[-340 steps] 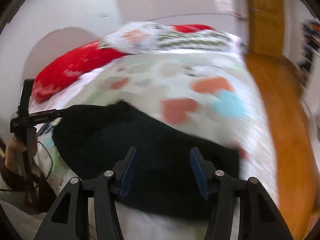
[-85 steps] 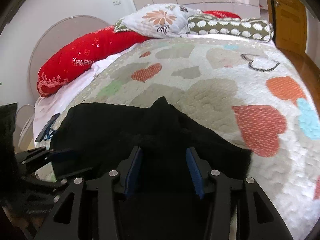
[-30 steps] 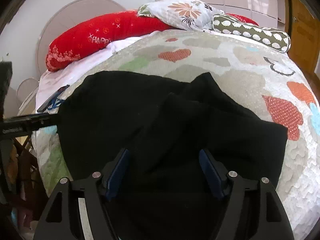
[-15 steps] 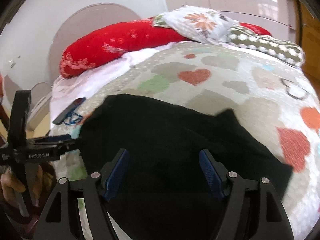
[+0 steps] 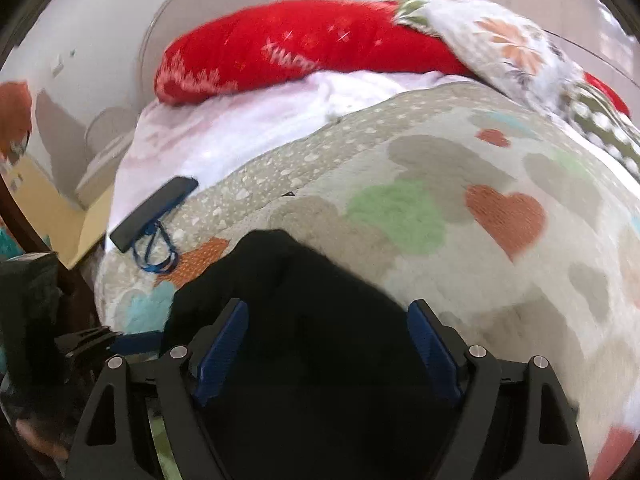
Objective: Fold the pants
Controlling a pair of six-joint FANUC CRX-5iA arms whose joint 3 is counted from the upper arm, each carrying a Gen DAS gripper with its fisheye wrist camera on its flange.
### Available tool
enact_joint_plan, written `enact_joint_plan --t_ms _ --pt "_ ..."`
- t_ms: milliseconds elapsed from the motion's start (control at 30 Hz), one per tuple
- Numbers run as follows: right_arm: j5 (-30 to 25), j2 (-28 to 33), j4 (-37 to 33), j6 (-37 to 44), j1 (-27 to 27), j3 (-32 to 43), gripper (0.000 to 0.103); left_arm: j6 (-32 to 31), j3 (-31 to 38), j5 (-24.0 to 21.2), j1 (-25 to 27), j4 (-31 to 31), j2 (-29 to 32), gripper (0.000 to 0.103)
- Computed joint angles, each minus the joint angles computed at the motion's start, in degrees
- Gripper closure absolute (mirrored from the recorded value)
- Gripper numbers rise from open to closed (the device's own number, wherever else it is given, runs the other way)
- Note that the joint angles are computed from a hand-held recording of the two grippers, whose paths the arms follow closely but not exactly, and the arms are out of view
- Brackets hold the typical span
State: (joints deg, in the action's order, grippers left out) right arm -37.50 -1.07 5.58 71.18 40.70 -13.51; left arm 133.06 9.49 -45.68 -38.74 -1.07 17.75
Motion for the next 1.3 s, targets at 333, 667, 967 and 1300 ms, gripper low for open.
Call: enact_joint_plan --t_ms 333,667,967,1300 --pt "-6.36 11.07 -18.23 16.14 -4.94 13.59 0.034 2.35 1.9 0.11 -0.73 -3.11 1.4 0.0" --pt "-1.21 -1.51 -24.19 20.95 -6.81 6.72 0.08 2.99 -1.31 6.85 -1.95 -5.33 -4.77 0.078" --pt "2.25 -24.17 -19.0 13.85 -12.62 -9.42 0.083 -18.5 8.24 11.11 -10.5 -0.13 0.94 0.08" --pt "-4.59 -43.59 1.61 -23.0 -17.87 -30.04 0.053 -43.61 23.97 -5.14 -15.33 15.02 16.93 0.053"
